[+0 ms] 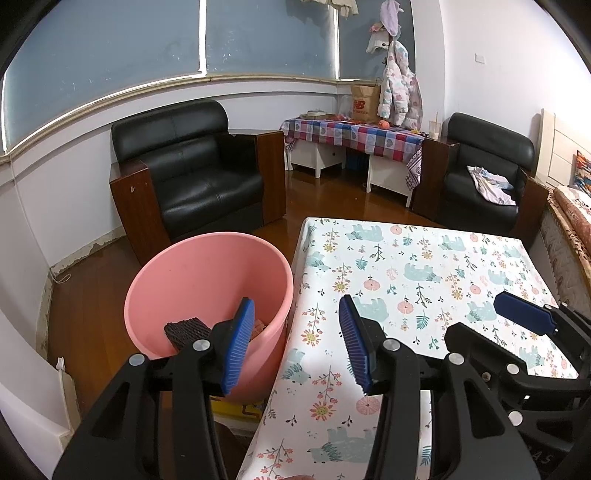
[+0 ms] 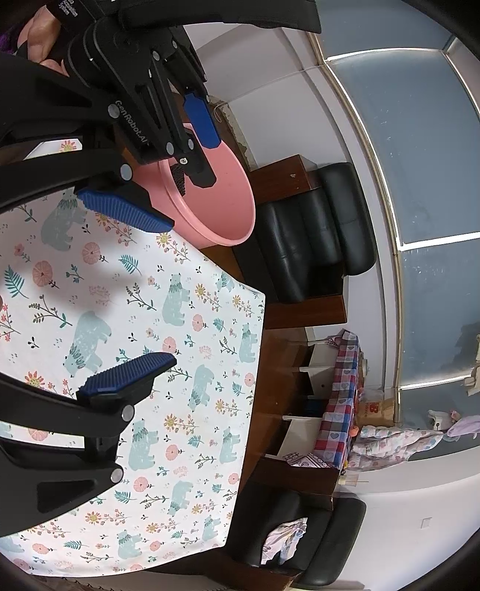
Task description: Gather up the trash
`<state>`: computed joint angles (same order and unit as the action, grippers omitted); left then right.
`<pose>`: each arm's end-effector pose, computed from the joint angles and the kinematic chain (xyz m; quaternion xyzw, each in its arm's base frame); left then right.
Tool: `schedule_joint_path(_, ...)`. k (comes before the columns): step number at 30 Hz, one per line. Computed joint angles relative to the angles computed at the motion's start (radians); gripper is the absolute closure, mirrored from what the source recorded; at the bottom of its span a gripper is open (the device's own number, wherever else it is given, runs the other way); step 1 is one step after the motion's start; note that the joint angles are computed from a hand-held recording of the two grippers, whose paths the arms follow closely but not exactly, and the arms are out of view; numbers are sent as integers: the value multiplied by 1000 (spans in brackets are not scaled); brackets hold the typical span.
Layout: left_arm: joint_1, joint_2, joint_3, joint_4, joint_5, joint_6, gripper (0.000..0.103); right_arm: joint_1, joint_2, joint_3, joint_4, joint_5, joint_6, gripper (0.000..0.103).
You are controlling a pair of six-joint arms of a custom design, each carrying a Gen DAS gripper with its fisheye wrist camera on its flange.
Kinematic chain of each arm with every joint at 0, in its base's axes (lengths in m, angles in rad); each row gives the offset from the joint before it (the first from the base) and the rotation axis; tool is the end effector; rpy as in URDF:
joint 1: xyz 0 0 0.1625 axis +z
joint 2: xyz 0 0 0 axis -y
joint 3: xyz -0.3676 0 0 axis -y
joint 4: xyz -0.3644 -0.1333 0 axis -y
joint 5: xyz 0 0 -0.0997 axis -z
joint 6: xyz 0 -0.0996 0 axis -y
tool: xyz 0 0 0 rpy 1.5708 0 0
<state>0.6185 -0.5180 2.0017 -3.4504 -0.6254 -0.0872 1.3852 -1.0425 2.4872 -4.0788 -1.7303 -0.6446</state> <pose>-0.2552 -0.4443 -0.0339 0.2846 0.8301 -0.3737 0.3005 0.0480 -0.3809 0.1578 0.1561 -0.8459 0.4347 0.2666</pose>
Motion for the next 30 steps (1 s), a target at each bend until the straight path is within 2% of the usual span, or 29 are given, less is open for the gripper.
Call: schedule_joint_path(30, 10, 2, -5, -8, -7, 14, 55, 7, 9, -11, 9, -6, 6, 37)
